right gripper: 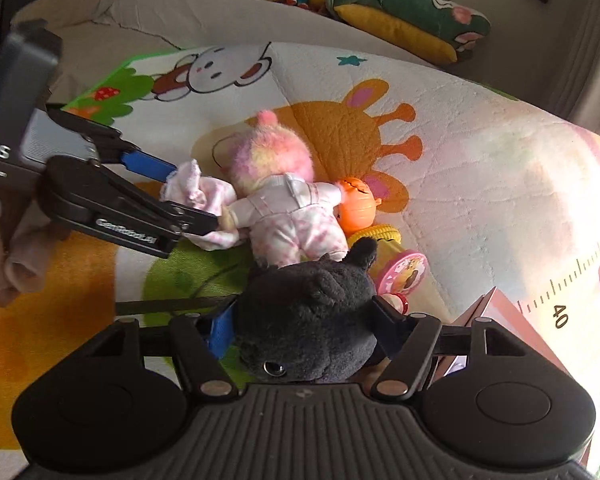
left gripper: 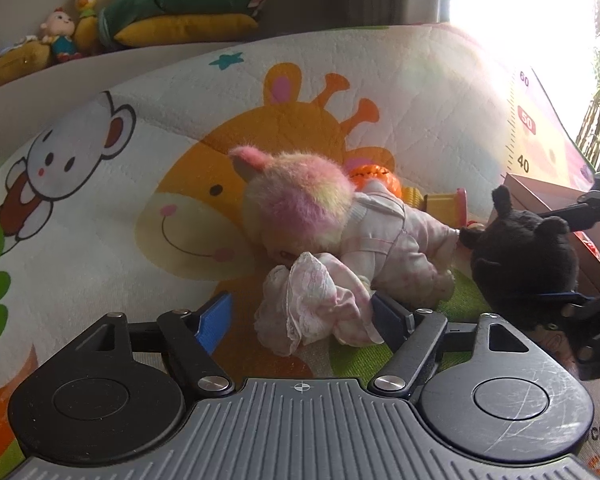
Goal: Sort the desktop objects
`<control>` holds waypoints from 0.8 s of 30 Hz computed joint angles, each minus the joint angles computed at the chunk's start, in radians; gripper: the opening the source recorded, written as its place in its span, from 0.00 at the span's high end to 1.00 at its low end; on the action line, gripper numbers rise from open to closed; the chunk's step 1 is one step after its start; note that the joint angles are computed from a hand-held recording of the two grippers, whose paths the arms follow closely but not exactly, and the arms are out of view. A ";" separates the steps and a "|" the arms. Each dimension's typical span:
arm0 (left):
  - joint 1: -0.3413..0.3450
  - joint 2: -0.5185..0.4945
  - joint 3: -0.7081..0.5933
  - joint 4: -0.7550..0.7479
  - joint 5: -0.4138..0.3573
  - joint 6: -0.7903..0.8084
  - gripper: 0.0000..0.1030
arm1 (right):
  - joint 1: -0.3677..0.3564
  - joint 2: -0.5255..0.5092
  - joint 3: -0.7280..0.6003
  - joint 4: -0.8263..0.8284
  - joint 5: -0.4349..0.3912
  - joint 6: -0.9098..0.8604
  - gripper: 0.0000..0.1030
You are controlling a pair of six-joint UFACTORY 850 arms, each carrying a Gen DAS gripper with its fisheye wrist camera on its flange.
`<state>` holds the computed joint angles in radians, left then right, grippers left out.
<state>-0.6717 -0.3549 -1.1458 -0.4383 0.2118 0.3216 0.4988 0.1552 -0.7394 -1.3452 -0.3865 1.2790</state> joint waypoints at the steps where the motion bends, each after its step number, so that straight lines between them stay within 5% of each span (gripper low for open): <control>1: -0.003 -0.002 -0.002 -0.053 0.001 0.054 0.27 | 0.002 0.019 0.012 0.021 0.019 -0.005 0.33; 4: -0.013 -0.003 -0.003 -0.194 0.018 0.192 0.38 | 0.021 0.075 0.050 0.069 0.055 -0.017 0.33; 6: -0.019 0.002 0.002 -0.259 0.033 0.255 0.58 | 0.033 0.108 0.075 0.097 0.073 -0.021 0.33; 9: -0.025 0.019 0.021 -0.292 0.041 0.287 0.74 | 0.047 0.146 0.110 0.103 0.078 0.004 0.33; 16: -0.046 0.131 0.125 -0.216 0.015 0.286 0.76 | 0.047 0.191 0.163 0.038 0.073 0.122 0.30; 19: -0.047 0.165 0.151 -0.113 -0.015 0.200 0.69 | 0.045 0.195 0.178 -0.017 0.080 0.183 0.27; 21: -0.051 0.164 0.149 -0.176 0.008 0.246 0.30 | 0.043 0.195 0.186 -0.045 0.086 0.226 0.25; 24: -0.053 0.119 0.102 -0.356 0.037 0.404 0.17 | 0.046 0.186 0.194 -0.096 0.085 0.296 0.22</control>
<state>-0.7251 -0.2356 -1.0434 -0.7941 0.2484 0.7253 0.5449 0.3417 -0.5450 -1.4415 -0.3017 1.5747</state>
